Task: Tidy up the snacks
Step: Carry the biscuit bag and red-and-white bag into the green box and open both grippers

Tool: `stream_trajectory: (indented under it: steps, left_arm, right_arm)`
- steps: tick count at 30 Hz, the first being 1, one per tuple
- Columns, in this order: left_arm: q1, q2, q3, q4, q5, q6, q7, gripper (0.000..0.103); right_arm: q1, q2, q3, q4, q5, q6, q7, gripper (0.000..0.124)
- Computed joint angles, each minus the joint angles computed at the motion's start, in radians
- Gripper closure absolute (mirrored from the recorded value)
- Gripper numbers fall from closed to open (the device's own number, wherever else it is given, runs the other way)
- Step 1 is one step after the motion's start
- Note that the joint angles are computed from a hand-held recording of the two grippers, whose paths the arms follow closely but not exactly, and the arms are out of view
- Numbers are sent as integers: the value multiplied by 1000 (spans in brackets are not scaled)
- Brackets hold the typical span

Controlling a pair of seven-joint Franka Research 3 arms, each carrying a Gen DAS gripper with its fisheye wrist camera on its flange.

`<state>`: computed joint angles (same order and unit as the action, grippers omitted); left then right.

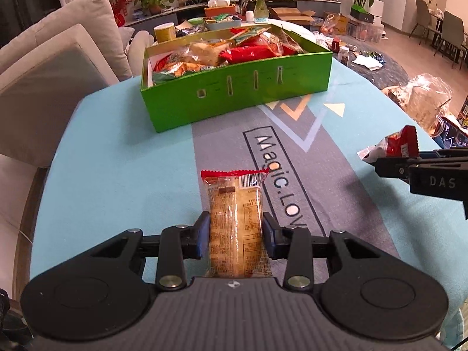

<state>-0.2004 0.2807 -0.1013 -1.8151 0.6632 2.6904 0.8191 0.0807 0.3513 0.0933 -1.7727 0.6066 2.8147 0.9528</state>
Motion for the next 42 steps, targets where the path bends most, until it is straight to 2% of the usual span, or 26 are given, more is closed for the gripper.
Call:
stream_trajectory:
  steps: [15, 25, 42]
  left_arm:
    - [4, -11, 27, 23, 91, 48, -42, 69]
    - [16, 0, 32, 58, 105, 60, -29, 69]
    - [16, 43, 51, 169, 128, 73, 6, 69]
  right_arm:
    - [-8, -7, 46, 57, 119, 7, -107, 40]
    - [-4, 0, 64, 99, 174, 15, -172, 40]
    - [3, 37, 78, 201, 204, 11, -212, 40]
